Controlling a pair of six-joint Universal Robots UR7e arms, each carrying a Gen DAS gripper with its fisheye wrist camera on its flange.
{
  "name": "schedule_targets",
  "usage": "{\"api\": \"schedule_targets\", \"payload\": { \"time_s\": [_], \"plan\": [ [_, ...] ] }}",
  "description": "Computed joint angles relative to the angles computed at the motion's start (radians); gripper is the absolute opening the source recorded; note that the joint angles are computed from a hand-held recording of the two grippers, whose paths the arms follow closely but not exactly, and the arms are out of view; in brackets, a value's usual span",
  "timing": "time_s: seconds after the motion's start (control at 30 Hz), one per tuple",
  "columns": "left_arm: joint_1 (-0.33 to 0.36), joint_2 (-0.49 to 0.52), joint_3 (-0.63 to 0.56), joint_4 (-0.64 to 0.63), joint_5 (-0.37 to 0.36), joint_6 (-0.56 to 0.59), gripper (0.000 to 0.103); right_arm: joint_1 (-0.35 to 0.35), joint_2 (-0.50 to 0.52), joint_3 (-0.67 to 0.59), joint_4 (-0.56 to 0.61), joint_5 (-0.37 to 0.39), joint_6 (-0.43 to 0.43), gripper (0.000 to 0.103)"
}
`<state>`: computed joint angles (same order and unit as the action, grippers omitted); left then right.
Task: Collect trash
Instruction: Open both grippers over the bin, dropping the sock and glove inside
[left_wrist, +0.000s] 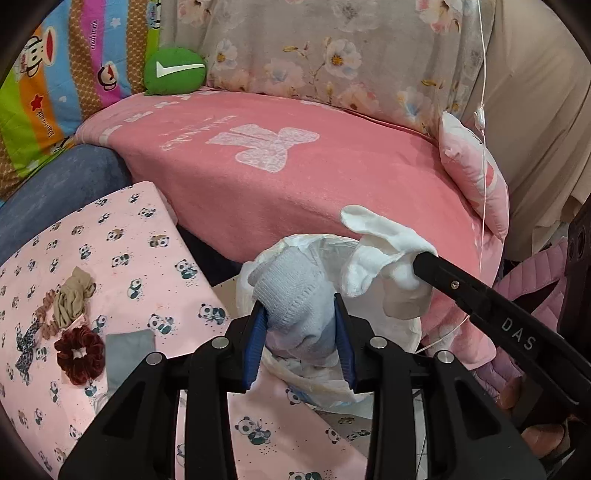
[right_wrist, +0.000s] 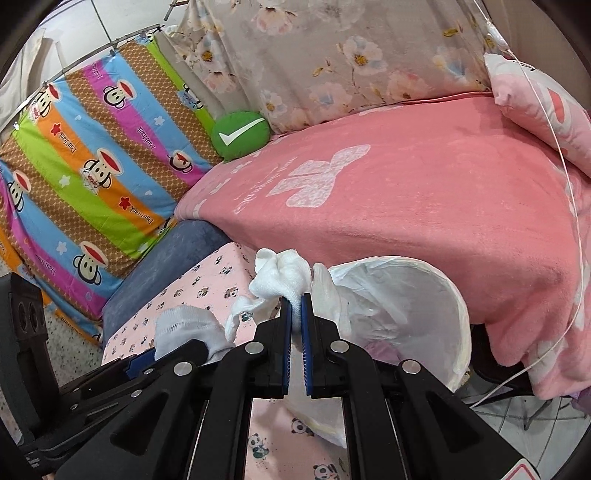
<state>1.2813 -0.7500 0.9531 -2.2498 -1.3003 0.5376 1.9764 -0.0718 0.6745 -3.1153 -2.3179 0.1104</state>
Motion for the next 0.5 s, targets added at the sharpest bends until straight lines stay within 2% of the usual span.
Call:
{"api": "schedule_targets", "payload": {
  "time_s": [0.1, 0.17, 0.2, 0.3, 0.33, 0.37, 0.43, 0.5],
  "plan": [
    [-0.009, 0.006, 0.012, -0.003, 0.003, 0.008, 0.034, -0.009, -0.029, 0.052, -0.025, -0.008, 0.010, 0.007],
    [-0.015, 0.014, 0.009, 0.008, 0.012, 0.005, 0.037, -0.014, -0.041, 0.075, -0.038, -0.010, 0.013, 0.011],
    [-0.018, 0.018, 0.007, 0.008, 0.023, 0.000, 0.041, -0.016, -0.045, 0.083, -0.054, -0.020, 0.012, 0.013],
    [-0.025, 0.017, 0.026, -0.030, 0.040, -0.007, 0.066, -0.018, -0.049, 0.094, -0.064, -0.026, 0.015, 0.016],
    [-0.028, 0.015, 0.035, -0.052, 0.048, -0.008, 0.079, -0.019, -0.052, 0.100, -0.071, -0.027, 0.015, 0.020],
    [-0.029, 0.012, 0.047, -0.077, 0.053, -0.007, 0.084, -0.019, -0.052, 0.101, -0.078, -0.029, 0.016, 0.027],
    [-0.029, 0.010, 0.051, -0.093, 0.057, -0.004, 0.085, -0.019, -0.049, 0.101, -0.092, -0.034, 0.014, 0.035],
    [-0.026, 0.013, 0.041, -0.084, 0.061, -0.017, 0.085, -0.019, -0.047, 0.098, -0.089, -0.032, 0.010, 0.036]
  ]
}}
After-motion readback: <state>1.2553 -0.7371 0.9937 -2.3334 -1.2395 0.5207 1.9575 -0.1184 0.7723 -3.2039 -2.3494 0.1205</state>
